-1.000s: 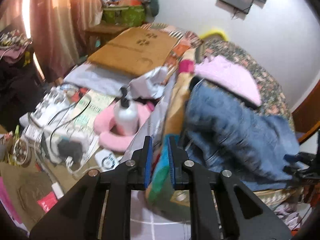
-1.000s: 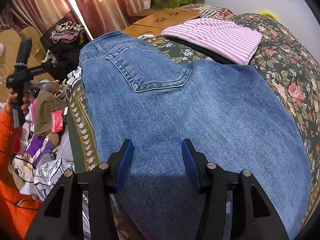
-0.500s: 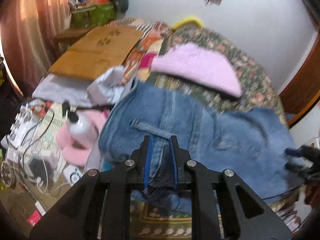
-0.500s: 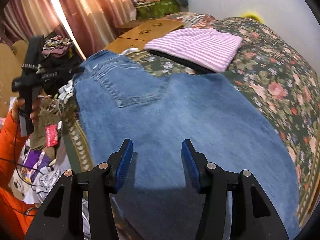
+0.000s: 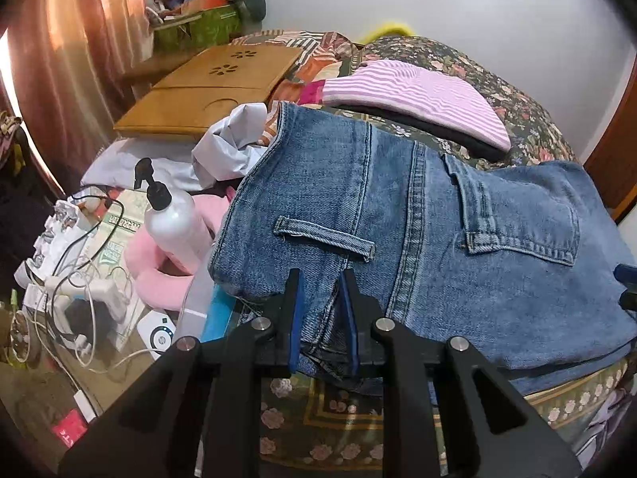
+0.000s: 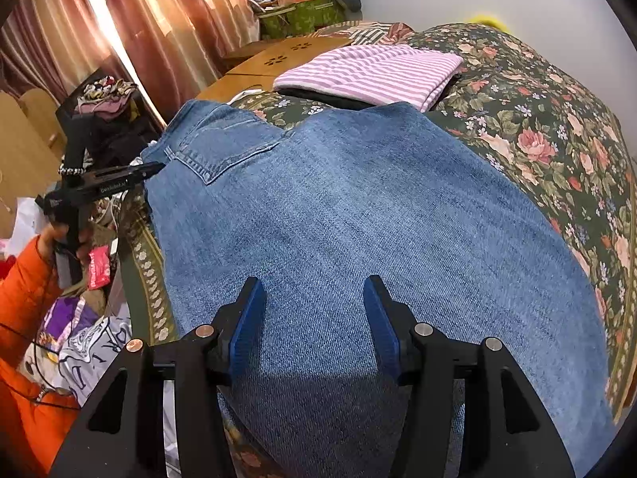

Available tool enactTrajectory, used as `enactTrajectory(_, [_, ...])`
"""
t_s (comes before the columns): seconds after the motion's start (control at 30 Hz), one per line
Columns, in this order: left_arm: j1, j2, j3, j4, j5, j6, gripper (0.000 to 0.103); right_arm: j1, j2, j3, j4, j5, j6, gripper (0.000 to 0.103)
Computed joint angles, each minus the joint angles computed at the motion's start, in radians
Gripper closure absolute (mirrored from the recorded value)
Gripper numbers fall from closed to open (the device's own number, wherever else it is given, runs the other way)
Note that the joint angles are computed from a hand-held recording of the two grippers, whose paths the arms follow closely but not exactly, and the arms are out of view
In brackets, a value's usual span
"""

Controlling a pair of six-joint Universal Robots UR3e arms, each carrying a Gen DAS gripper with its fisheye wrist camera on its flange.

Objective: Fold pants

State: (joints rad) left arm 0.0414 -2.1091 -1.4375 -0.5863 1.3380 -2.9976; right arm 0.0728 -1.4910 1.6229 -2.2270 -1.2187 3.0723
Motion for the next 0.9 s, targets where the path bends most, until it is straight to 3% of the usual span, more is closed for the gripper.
enactTrajectory(0.13, [0.036,0.008,0.014,-0.057,-0.071,0.017,0.082,-0.028,-0.048,0.048,0.001,0.026,-0.005,0.054])
enactTrajectory(0.3, [0.023,0.06,-0.017,-0.065,-0.038,0.041,0.082,-0.093,-0.157,0.146,0.014,0.054,-0.003,0.054])
enactTrajectory(0.43, [0.013,0.099,0.065,-0.192,-0.018,0.034,0.079,-0.154,-0.267,0.178,0.099,0.033,-0.004,0.054])
enactTrajectory(0.5, [0.004,0.1,0.123,-0.22,-0.036,0.008,0.073,-0.185,-0.32,0.195,0.112,0.006,-0.004,0.054])
enactTrajectory(0.57, [-0.013,0.089,0.17,-0.228,-0.067,-0.019,0.054,-0.235,-0.38,0.227,0.116,-0.011,0.001,0.05])
enactTrajectory(0.63, [-0.057,0.053,0.219,-0.2,-0.078,-0.029,0.044,-0.309,-0.441,0.278,0.124,-0.002,0.01,0.048])
enactTrajectory(0.8, [-0.159,-0.079,0.352,-0.298,-0.041,-0.011,0.043,-0.456,-0.598,0.441,0.24,0.035,-0.008,0.048])
enactTrajectory(0.9, [-0.204,-0.111,0.307,-0.275,0.043,-0.001,0.041,-0.61,-0.789,0.581,0.331,0.162,-0.063,0.042])
